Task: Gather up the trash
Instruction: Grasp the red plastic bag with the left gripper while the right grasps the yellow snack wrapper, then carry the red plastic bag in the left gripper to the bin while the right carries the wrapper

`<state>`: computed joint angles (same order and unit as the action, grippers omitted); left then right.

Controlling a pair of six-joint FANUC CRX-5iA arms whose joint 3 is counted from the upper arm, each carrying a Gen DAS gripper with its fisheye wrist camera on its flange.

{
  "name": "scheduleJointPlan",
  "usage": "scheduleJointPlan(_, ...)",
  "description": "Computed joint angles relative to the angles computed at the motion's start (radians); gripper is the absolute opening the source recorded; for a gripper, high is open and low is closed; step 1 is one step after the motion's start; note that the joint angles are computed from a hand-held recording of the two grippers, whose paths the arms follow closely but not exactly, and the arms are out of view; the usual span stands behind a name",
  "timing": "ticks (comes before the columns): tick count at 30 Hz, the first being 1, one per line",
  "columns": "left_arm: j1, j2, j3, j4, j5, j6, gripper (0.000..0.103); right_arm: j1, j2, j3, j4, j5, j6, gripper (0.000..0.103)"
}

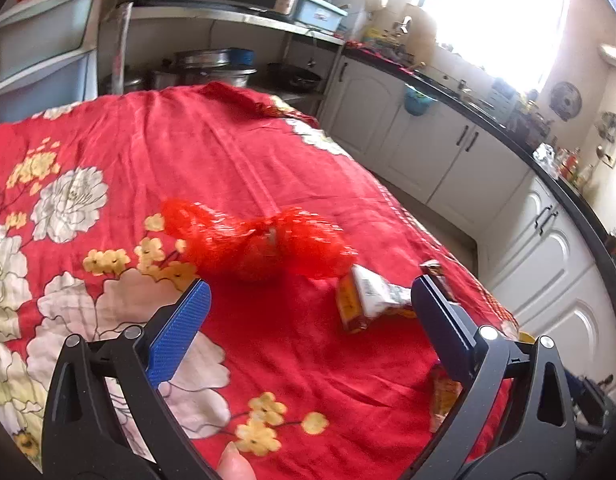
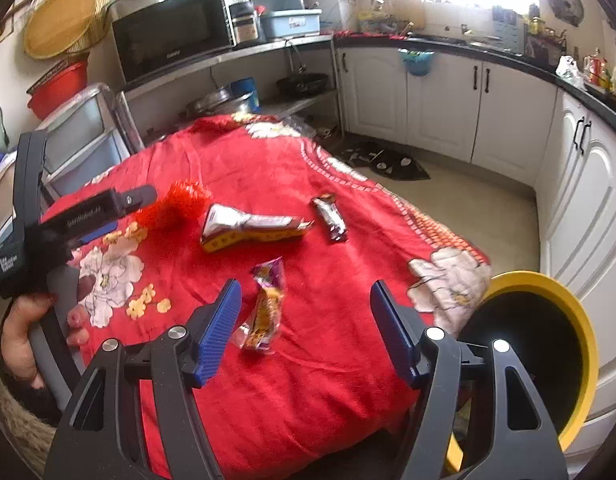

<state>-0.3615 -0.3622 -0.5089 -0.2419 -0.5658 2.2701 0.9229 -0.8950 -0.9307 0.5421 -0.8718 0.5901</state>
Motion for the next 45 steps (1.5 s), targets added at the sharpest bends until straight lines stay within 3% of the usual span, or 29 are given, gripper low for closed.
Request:
scheduleJointPlan(14, 0.174, -0.001, -0.092, 0.108, 0.082, 0.003, 0.092, -0.023, 0.144, 0.015, -0.099, 0.097, 0.066, 0.064)
scheduleJointPlan(22, 0.285, 0.004, -0.222, 0.452, 0.229, -0.243, 0.092, -0.054, 0.207, 0.035, -0.157, 0.138, 0.107, 0.059)
scheduleJointPlan(26, 0.283, 0.036, -0.229, 0.530, 0.249, -0.299, 0.092, -0.079, 0.243, 0.051, -0.211, 0.155, 0.142, 0.050)
scheduleJointPlan(31, 0.271, 0.077, -0.194, 0.508, 0.218, -0.283, 0.059, -0.095, 0.250, 0.044, -0.220, 0.165, 0.141, 0.035)
scheduleJointPlan(33, 0.267, 0.081, -0.207, 0.556, 0.229, -0.341, 0.039, -0.096, 0.245, 0.037, -0.212, 0.163, 0.137, 0.030)
scheduleJointPlan(36, 0.256, 0.081, -0.201, 0.546, 0.227, -0.357, 0.024, -0.099, 0.234, 0.031, -0.212, 0.162, 0.136, 0.022)
scheduleJointPlan(39, 0.245, 0.075, -0.186, 0.505, 0.210, -0.345, 0.016, -0.105, 0.224, 0.028, -0.227, 0.164, 0.146, 0.018)
scheduleJointPlan(45, 0.228, 0.049, -0.168, 0.416, 0.165, -0.300, 0.010, -0.089, 0.176, 0.005, -0.226, 0.145, 0.129, 0.014)
